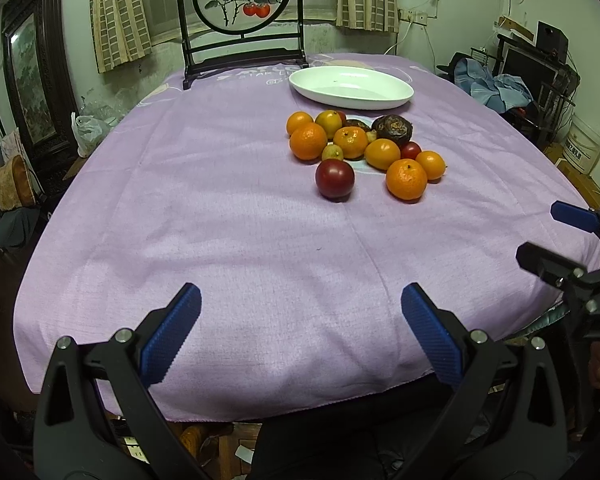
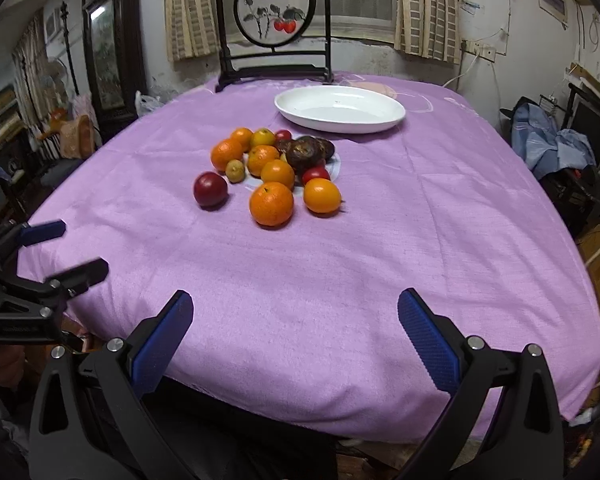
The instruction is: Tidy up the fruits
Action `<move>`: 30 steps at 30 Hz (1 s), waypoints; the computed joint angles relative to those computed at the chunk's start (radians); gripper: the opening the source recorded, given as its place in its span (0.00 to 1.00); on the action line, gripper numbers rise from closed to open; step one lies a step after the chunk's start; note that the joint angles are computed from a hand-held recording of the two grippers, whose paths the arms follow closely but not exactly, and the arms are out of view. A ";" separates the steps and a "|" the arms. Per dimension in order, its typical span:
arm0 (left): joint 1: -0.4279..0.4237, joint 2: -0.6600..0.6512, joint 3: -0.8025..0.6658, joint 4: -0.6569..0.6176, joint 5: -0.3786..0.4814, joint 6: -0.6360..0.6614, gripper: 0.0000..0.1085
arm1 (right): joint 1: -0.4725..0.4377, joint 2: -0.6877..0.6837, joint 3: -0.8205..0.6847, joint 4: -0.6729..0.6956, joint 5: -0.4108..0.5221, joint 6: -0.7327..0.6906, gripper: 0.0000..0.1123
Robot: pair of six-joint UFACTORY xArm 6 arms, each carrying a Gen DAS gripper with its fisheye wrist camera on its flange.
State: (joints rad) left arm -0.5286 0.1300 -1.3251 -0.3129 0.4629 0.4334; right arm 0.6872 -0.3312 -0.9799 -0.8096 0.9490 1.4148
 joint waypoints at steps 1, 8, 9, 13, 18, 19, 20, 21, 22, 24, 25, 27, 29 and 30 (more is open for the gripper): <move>0.003 0.008 -0.012 -0.010 0.016 -0.002 0.93 | -0.013 -0.003 0.009 -0.015 -0.029 0.005 0.90; 0.032 0.074 -0.116 -0.182 0.178 0.025 0.93 | -0.120 0.096 -0.039 -0.013 -0.157 -0.077 0.71; 0.034 0.078 -0.115 -0.175 0.159 0.032 0.93 | -0.140 0.115 -0.048 0.009 -0.183 -0.095 0.68; 0.042 0.099 -0.114 -0.209 0.102 0.089 0.93 | -0.202 0.194 -0.100 0.097 -0.257 -0.193 0.66; 0.054 0.161 -0.186 -0.140 0.138 0.044 0.93 | -0.239 0.288 -0.187 0.181 -0.255 -0.322 0.66; 0.058 0.175 -0.204 -0.130 0.147 0.030 0.92 | -0.243 0.305 -0.205 0.196 -0.248 -0.339 0.66; 0.061 0.187 -0.219 -0.126 0.157 0.024 0.92 | -0.245 0.313 -0.212 0.201 -0.253 -0.349 0.65; 0.063 0.194 -0.229 -0.117 0.158 0.020 0.92 | -0.248 0.323 -0.222 0.218 -0.259 -0.375 0.65; 0.064 0.198 -0.233 -0.073 0.166 -0.006 0.92 | -0.249 0.328 -0.225 0.223 -0.260 -0.385 0.64; 0.063 0.217 -0.266 -0.063 0.179 -0.013 0.92 | -0.249 0.350 -0.250 0.240 -0.247 -0.419 0.58; 0.062 0.223 -0.274 -0.084 0.174 0.000 0.92 | -0.249 0.363 -0.265 0.253 -0.237 -0.434 0.57; 0.055 0.243 -0.289 -0.188 0.106 0.074 0.92 | -0.253 0.375 -0.276 0.273 -0.230 -0.453 0.48; 0.046 0.265 -0.311 -0.250 0.071 0.128 0.92 | -0.253 0.377 -0.281 0.261 -0.211 -0.445 0.41; 0.044 0.280 -0.336 -0.241 0.082 0.126 0.92 | -0.255 0.370 -0.272 0.262 -0.218 -0.445 0.40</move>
